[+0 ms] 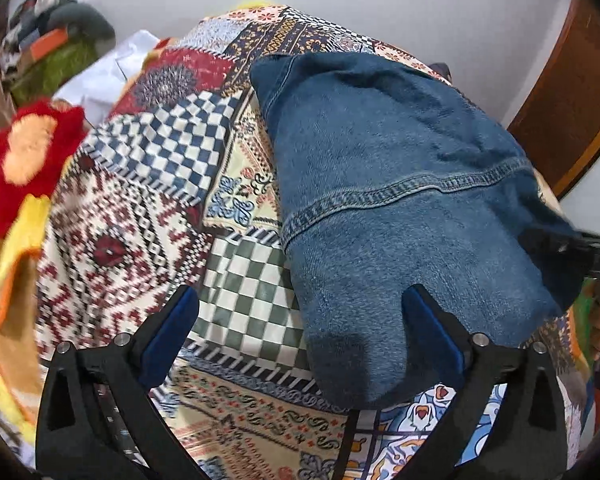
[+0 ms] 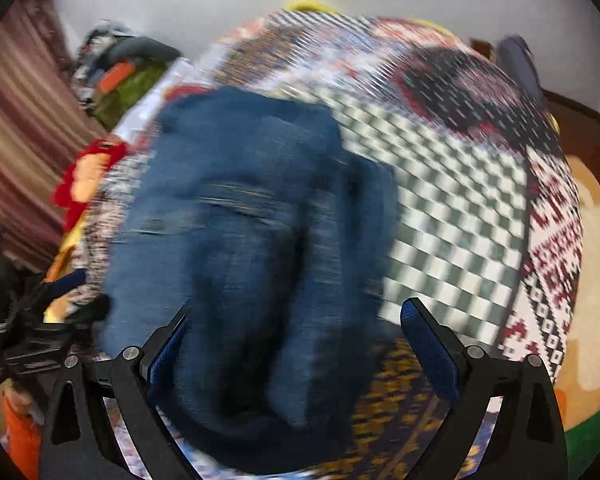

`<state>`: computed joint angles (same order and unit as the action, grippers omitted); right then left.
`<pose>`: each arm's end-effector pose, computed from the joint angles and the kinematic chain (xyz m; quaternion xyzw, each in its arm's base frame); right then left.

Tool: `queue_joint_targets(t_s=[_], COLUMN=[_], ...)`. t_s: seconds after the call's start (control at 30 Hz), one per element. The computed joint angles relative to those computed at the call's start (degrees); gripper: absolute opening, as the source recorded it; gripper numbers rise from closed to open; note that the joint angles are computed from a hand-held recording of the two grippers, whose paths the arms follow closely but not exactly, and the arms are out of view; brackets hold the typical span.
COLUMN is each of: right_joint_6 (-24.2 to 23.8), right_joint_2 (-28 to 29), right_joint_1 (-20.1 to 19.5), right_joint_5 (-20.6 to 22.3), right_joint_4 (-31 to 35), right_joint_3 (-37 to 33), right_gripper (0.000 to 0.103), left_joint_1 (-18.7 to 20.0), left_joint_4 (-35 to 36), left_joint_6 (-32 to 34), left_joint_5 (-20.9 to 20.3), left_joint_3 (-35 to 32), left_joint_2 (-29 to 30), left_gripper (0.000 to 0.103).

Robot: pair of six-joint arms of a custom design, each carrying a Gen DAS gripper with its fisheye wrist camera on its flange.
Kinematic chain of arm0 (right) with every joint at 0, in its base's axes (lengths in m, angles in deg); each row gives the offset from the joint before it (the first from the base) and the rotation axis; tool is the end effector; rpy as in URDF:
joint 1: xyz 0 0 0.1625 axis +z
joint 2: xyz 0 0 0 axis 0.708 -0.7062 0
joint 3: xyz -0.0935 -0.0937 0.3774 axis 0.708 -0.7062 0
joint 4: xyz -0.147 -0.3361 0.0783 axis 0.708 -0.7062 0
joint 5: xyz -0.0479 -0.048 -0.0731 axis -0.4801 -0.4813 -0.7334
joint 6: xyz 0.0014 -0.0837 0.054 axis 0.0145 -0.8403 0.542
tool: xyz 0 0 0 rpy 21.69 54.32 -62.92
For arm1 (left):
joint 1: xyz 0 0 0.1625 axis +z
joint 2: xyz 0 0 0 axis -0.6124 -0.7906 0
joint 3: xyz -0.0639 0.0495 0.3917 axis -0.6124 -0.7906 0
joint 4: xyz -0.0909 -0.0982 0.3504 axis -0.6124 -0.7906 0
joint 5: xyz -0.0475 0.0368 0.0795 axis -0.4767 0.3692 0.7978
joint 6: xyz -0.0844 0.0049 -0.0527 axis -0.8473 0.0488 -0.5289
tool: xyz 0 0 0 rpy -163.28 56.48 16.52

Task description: Fold large clothes

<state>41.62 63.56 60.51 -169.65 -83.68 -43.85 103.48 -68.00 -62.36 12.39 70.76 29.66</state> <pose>0.3178 -0.8106 0.1142 0.1327 -0.9538 0.1639 0.2140 -0.1175 -0.7437 0.3525 0.1080 0.9172 -0.2436 0.2961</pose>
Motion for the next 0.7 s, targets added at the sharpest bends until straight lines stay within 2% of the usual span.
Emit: queue_joint_targets(t_s=[0.1, 0.17, 0.27, 0.37, 0.47, 0.53, 0.63, 0.7], right_joint_6=[1.2, 1.9, 1.2, 0.6, 0.7, -0.3, -3.2, -5.5], right_joint_2=[-5.6, -9.0, -12.4, -15.1, -16.5, -16.5, -15.4, -14.4], right_joint_1=[-2.6, -3.3, -3.4, -3.1, -2.9, -2.3, -0.6, 0.4], right_joint_5=[5.6, 7.2, 7.0, 6.0, 5.2, 3.2, -1.3, -2.8], right_joint_4=[-1.5, -4.5, -9.1, -12.1, -12.6, -10.5, -9.7, -10.2], right_joint_3=[9.7, 16.0, 23.1, 28.0, 30.0, 28.7, 25.8, 23.2], right_gripper=[0.098, 0.098, 0.098, 0.098, 0.098, 0.098, 0.098, 0.098], left_joint_1=[0.4, -0.4, -1.5, -1.3, -0.9, -1.1, -1.9, -2.2], left_joint_4=[-1.4, -5.9, -10.2, -8.1, -1.9, 1.7, 0.0, -1.5], left_joint_6=[0.5, 3.6, 6.3, 5.3, 3.5, 3.0, 6.0, 7.6], left_joint_5=[-2.2, -0.6, 2.0, 1.5, 0.1, 0.7, 5.4, 6.3], left_joint_3=[1.7, 5.7, 9.9, 9.3, 6.7, 4.8, 3.9, 2.9], left_joint_2=[-0.8, -1.9, -3.1, -3.6, -3.7, -3.7, -3.1, -2.6], left_gripper=[0.103, 0.103, 0.103, 0.103, 0.103, 0.103, 0.103, 0.103])
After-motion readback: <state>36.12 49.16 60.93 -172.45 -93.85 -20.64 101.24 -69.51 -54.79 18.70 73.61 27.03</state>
